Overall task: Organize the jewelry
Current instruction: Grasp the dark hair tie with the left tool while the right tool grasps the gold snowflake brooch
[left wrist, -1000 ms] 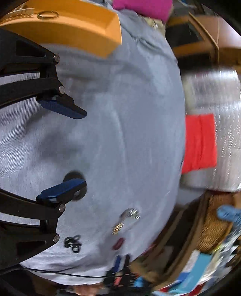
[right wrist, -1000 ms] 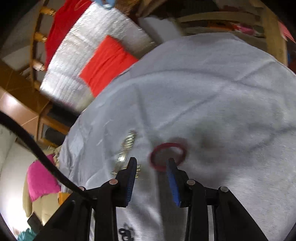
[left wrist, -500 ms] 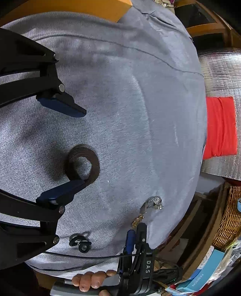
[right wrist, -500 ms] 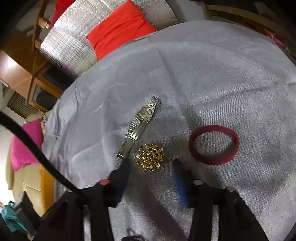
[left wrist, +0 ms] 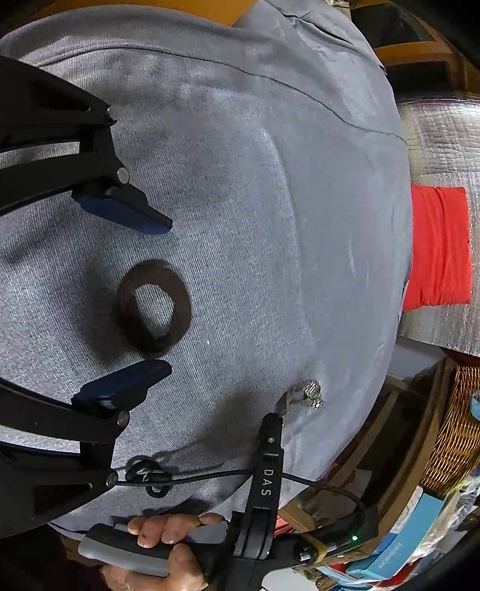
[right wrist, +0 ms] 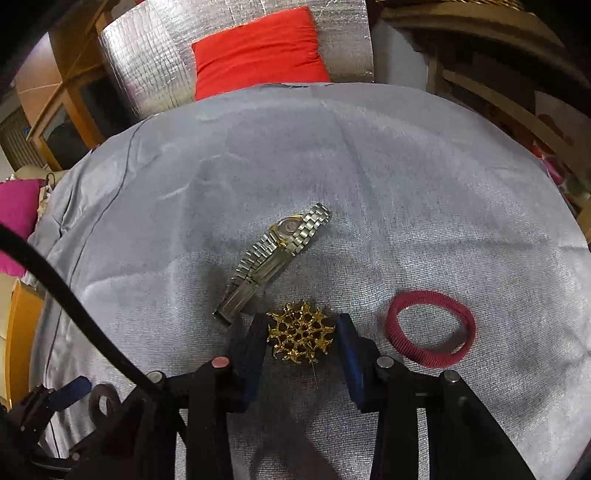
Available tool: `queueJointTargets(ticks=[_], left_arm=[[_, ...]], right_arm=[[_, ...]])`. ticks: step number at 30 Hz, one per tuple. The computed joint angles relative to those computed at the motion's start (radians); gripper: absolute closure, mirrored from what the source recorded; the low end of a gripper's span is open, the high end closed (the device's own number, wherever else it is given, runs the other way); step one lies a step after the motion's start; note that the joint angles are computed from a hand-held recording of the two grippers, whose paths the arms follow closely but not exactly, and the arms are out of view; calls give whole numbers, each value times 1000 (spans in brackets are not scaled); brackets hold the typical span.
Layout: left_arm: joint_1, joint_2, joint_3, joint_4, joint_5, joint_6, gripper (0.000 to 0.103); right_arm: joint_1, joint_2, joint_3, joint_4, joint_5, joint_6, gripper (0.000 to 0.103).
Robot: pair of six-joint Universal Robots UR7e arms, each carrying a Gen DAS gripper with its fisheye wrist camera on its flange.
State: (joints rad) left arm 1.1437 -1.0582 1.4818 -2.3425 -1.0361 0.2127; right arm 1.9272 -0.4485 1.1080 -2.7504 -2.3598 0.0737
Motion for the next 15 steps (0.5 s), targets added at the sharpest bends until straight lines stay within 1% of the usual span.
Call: queueJointTargets(ticks=[2, 3, 5, 6, 7, 8, 10, 13, 15], left_arm=[[-1, 0, 3, -5, -3, 6, 32], [-1, 0, 4, -6, 1, 8, 36], [-5, 1, 10, -19, 13, 24, 48], [-5, 2, 11, -21, 15, 28, 57], [-4, 1, 9, -20, 15, 27, 60], [1, 0, 4, -16, -1, 17, 63], [7, -3, -5, -6, -14, -3, 78], [19, -7, -23, 10, -41, -42, 88], [18, -13, -22, -5, -33, -51, 90]], right_arm=[[-3, -7, 6, 0, 17, 13, 63], [-5, -16, 16, -3, 28, 19, 63], [-7, -34, 39, -14, 47, 27, 63], [-8, -42, 51, -23, 57, 30, 63], [-10, -52, 63, -35, 71, 34, 63], [-10, -61, 77, -48, 80, 36, 63], [-11, -79, 100, -68, 95, 40, 63], [-9, -97, 127, -99, 117, 40, 63], [-5, -93, 122, -108, 122, 32, 63]])
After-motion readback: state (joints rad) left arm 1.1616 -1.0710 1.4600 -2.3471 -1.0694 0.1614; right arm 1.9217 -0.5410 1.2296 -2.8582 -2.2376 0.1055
